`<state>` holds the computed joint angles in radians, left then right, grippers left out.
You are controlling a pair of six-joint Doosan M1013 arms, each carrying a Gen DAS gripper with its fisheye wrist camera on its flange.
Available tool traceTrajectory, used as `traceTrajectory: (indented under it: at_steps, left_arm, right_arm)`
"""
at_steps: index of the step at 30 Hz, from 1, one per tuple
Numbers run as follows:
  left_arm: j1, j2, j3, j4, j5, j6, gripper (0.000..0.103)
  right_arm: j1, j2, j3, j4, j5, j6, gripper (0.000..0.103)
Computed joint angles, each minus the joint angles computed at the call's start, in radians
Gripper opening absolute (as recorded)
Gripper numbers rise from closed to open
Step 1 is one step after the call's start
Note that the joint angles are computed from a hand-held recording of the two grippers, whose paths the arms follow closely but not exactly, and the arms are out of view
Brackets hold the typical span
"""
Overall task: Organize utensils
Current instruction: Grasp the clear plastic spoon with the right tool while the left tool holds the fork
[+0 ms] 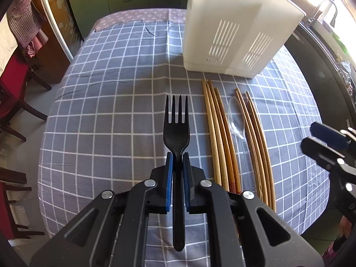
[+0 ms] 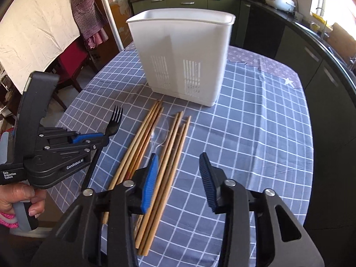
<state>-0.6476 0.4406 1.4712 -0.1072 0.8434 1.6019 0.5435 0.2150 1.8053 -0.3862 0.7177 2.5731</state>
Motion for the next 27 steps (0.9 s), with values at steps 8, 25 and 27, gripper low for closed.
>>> traceTrajectory:
  at_steps: [8, 25, 27]
  left_arm:
    - [0.024, -0.039, 0.034, -0.007, -0.072, 0.036, 0.009]
    - [0.046, -0.062, 0.061, -0.072, -0.122, 0.125, 0.009]
    - [0.047, -0.068, 0.062, -0.086, -0.127, 0.140, 0.009]
  right_arm:
    - [-0.034, 0.101, -0.084, 0.228, 0.062, -0.183, 0.017]
    - [-0.042, 0.173, -0.139, 0.266, 0.099, -0.193, 0.012]
    - [-0.038, 0.160, -0.124, 0.249, 0.064, -0.177, 0.010]
